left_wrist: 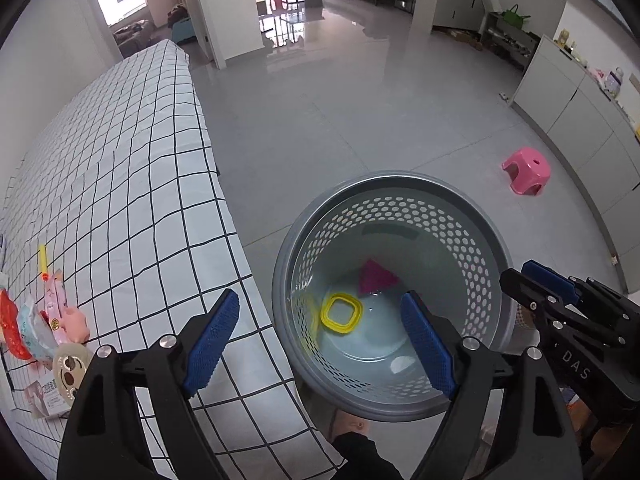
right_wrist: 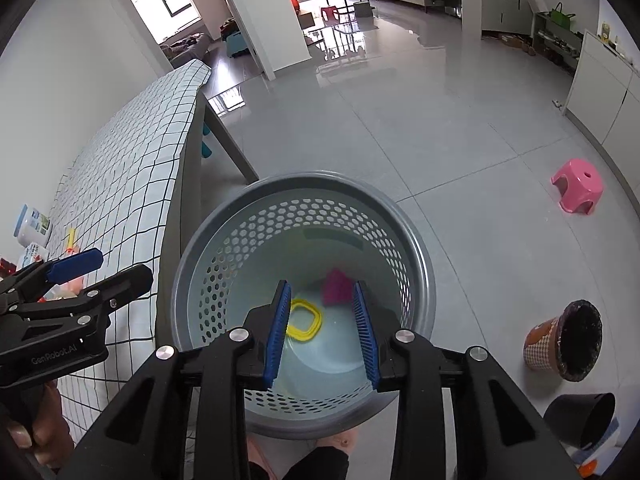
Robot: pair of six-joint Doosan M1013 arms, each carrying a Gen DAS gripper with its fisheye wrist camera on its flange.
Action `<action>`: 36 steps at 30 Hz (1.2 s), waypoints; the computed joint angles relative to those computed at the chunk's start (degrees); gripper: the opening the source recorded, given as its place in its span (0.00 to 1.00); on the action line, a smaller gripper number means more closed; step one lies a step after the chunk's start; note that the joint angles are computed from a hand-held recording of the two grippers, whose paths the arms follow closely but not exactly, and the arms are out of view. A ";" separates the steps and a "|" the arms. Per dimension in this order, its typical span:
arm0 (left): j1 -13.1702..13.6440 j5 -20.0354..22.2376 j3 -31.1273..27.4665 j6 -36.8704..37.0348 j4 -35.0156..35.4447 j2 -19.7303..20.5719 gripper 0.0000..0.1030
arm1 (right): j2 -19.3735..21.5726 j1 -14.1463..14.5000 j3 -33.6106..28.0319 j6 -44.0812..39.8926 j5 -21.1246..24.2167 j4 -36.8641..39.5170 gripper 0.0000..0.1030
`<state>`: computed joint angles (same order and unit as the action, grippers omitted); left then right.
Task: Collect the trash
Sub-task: 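Move both open tools back over the items on the bed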
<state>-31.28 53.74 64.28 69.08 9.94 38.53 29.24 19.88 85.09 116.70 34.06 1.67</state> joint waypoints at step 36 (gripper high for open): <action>15.62 -10.39 32.45 -23.33 16.25 -24.61 0.81 | 7.99 16.75 -19.31 -7.03 7.04 2.18 0.48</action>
